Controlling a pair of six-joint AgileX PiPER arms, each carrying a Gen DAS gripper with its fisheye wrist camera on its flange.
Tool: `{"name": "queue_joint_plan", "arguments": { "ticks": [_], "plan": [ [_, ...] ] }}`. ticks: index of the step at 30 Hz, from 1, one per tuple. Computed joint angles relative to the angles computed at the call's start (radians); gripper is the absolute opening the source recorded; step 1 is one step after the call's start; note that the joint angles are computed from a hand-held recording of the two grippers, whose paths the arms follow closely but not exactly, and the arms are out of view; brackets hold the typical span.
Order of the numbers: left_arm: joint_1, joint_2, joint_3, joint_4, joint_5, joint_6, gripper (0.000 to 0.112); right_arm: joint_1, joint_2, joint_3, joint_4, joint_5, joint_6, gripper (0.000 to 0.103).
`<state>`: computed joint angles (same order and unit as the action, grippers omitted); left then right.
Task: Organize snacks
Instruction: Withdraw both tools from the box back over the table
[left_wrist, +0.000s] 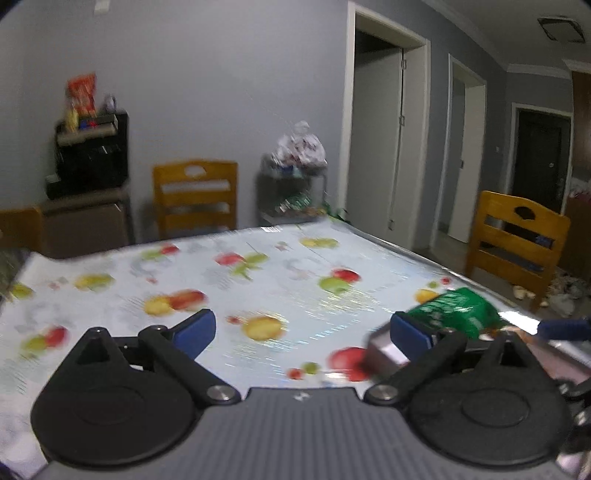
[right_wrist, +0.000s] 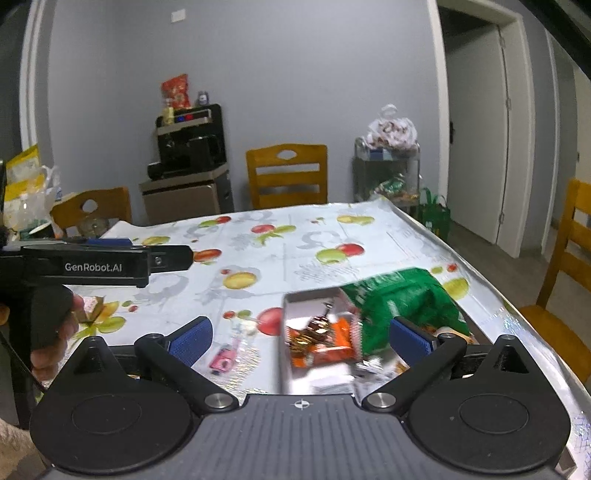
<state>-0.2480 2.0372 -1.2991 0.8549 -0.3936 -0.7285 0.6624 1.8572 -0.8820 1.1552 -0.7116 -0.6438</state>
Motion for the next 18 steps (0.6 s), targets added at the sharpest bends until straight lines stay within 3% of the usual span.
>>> {"name": "queue_joint_plan", "arguments": {
  "ticks": [5,13,16,18],
  "plan": [
    [0.089,-0.050,0.128,-0.115,-0.106,0.215,0.101,0.051,0.051,-0.090,0.074,-0.006,-0.110,0.103],
    [0.232,-0.077,0.271,-0.074,-0.252,0.339,0.101,0.078,0.115,-0.217,0.125,0.055,-0.169,0.103],
    [0.260,-0.072,0.298,-0.127,-0.274,0.429,0.102,0.092,0.141,-0.264,0.157,0.078,-0.227,0.103],
    [0.293,-0.065,0.290,-0.099,-0.292,0.407,0.102,0.103,0.161,-0.299,0.200,0.078,-0.278,0.103]
  ]
}}
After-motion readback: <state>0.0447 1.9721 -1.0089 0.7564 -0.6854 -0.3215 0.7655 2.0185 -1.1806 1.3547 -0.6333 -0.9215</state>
